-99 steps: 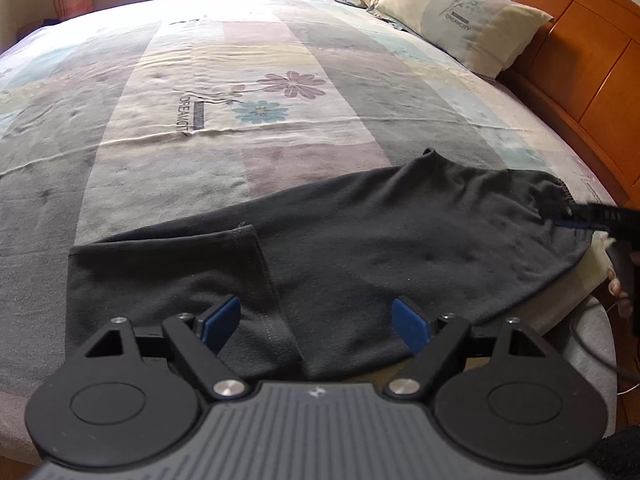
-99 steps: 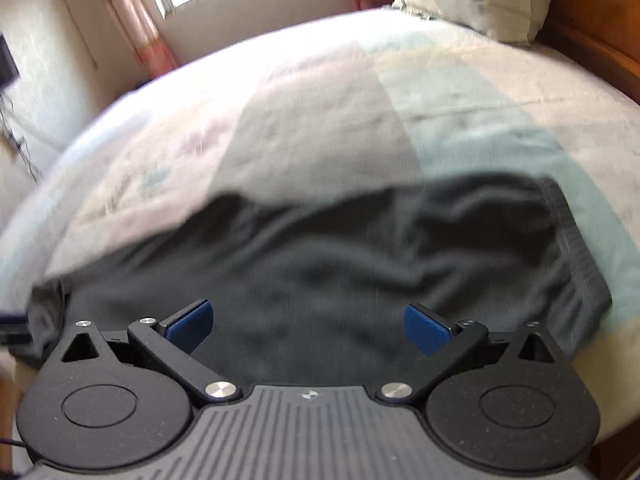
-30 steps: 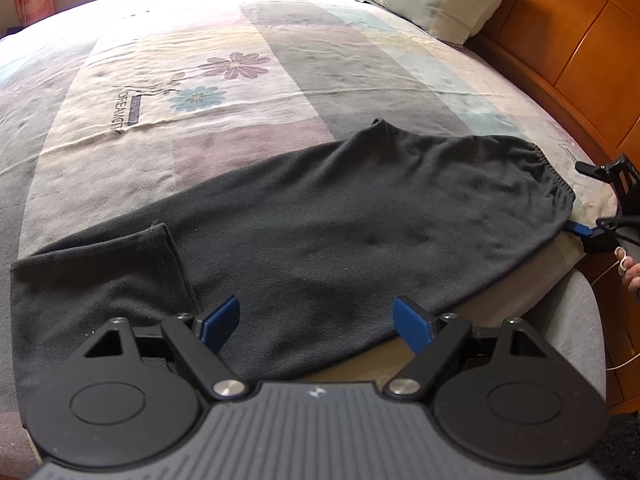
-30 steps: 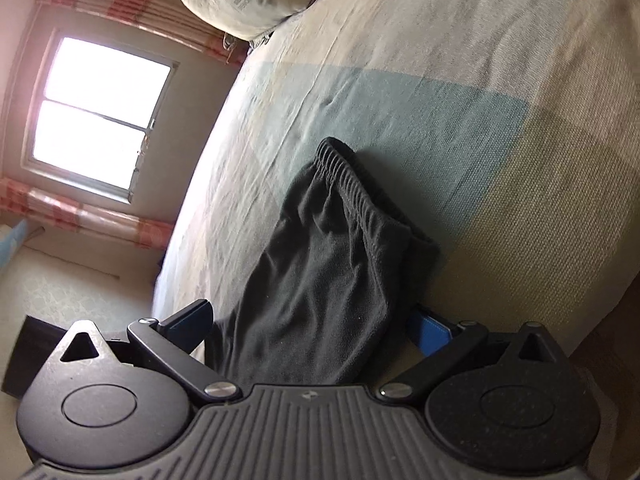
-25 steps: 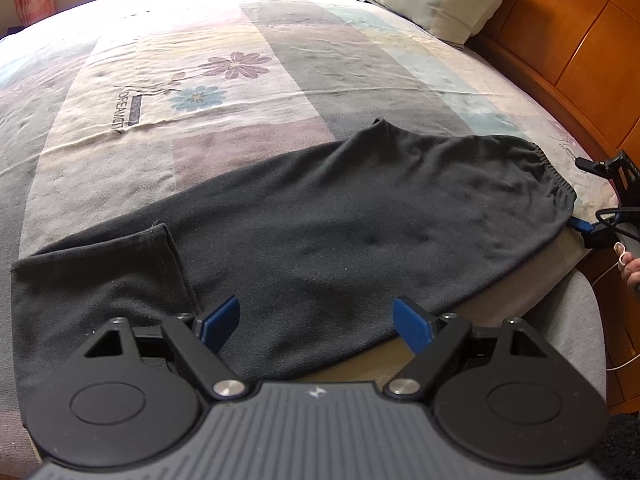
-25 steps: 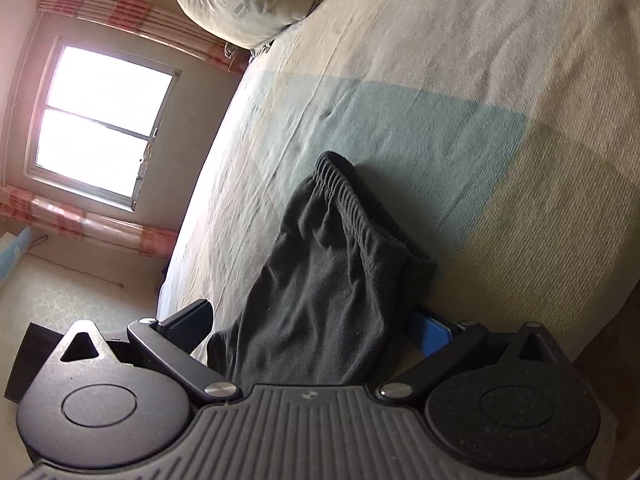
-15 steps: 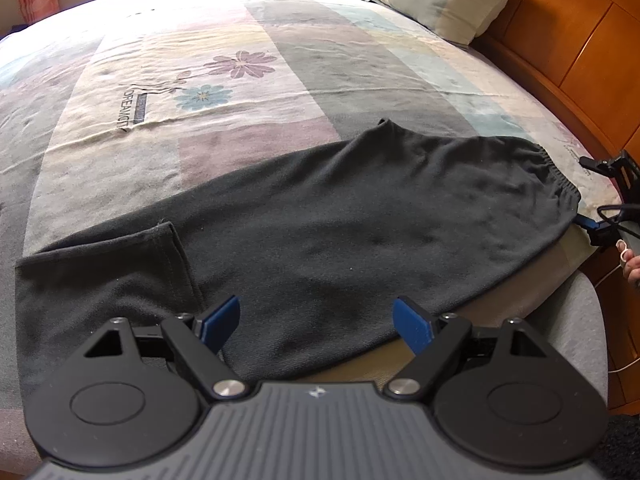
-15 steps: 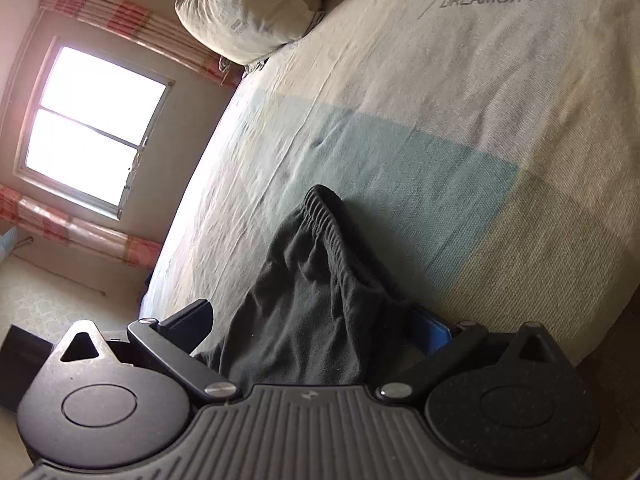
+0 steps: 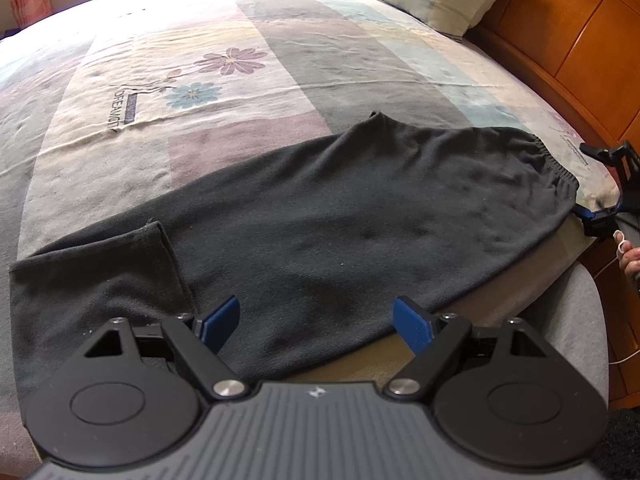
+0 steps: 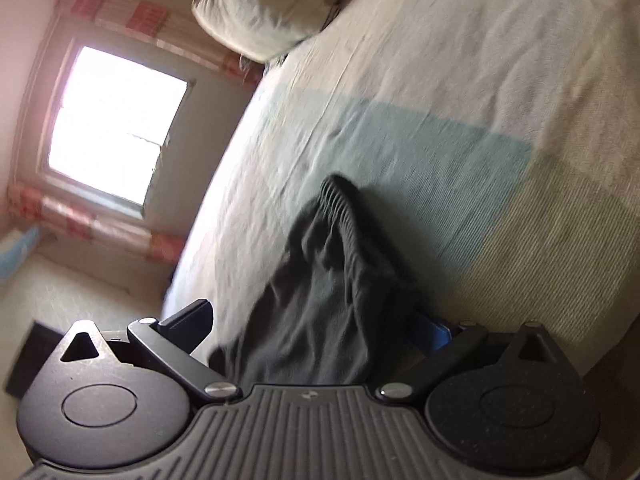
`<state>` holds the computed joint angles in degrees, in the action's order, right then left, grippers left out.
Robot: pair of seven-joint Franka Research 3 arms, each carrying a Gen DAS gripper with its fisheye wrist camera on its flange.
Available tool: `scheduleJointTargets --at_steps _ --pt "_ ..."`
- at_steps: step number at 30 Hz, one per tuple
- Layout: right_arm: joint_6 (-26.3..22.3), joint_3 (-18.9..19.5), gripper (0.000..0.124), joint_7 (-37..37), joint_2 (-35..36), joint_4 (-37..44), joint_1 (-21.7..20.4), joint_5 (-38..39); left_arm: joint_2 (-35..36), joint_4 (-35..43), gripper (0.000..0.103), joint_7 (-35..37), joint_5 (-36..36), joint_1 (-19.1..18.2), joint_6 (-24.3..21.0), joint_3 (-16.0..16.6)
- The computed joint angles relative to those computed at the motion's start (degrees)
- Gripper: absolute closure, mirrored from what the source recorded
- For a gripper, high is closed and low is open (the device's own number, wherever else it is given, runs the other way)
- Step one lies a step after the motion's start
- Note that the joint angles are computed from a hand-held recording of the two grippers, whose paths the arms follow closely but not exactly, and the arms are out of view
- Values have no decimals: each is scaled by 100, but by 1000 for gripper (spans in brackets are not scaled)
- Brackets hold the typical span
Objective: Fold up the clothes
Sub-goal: 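Roll the right gripper and set its fingers around the elastic cuff, then close the right gripper on the elastic cuff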
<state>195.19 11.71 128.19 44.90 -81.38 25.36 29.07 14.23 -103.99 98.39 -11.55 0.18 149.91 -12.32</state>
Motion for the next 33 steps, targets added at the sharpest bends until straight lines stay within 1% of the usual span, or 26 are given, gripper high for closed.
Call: scheduleJointTargets --at_steps 4,5,6,7,10,11,15,18,19,20,23,25,27,28,30,31,32,33 --pt "109 658 21 1 118 9 -439 -414 55 75 19 -83 84 -17 -57 22" --pt "75 1022 21 -136 227 89 -663 -582 76 102 19 -73 88 -17 -76 11" --pt "-3 1298 21 47 359 177 -856 -1067 93 128 19 -49 90 -18 -91 -4" --pt "-122 1373 21 -25 421 283 -887 -1149 100 139 19 -6 75 -13 -94 -25" --pt "-572 961 21 -212 461 640 -556 -975 79 115 19 164 -43 8 -68 -93" --pt "-583 889 21 -246 485 709 -508 -901 69 104 19 215 -79 11 -62 -107" --pt "52 765 21 -110 615 791 -472 -506 19 44 19 135 -20 -34 -48 -45" --pt "191 906 21 67 737 910 -554 -553 11 22 19 50 -15 -32 -44 -13" --pt "214 1128 21 80 811 935 -678 -759 18 26 19 29 -10 -32 -48 -8" --pt "189 1154 21 56 839 951 -674 -900 31 36 19 11 -5 -32 -55 -6" --pt "47 871 21 -115 841 1011 -432 -1051 100 118 19 68 -44 -14 -122 -43" --pt "29 716 21 -47 943 1239 -302 -757 108 132 19 228 -129 11 -124 -104" --pt "131 995 21 116 1142 1462 -506 -850 101 124 19 399 -247 32 -103 -158" --pt "102 1021 21 199 1235 1623 -524 -825 88 109 19 461 -305 40 -89 -172" --pt "-98 1017 21 228 1394 1967 -502 -1008 62 77 19 518 -355 35 -63 -165" --pt "-297 792 21 172 1418 2131 -348 -890 61 73 19 477 -330 15 -60 -137" --pt "-413 488 21 190 1437 2235 -155 -780 71 84 19 393 -268 -15 -68 -100" --pt "-461 298 21 93 1473 2315 -18 -639 77 91 19 307 -198 -40 -75 -64"
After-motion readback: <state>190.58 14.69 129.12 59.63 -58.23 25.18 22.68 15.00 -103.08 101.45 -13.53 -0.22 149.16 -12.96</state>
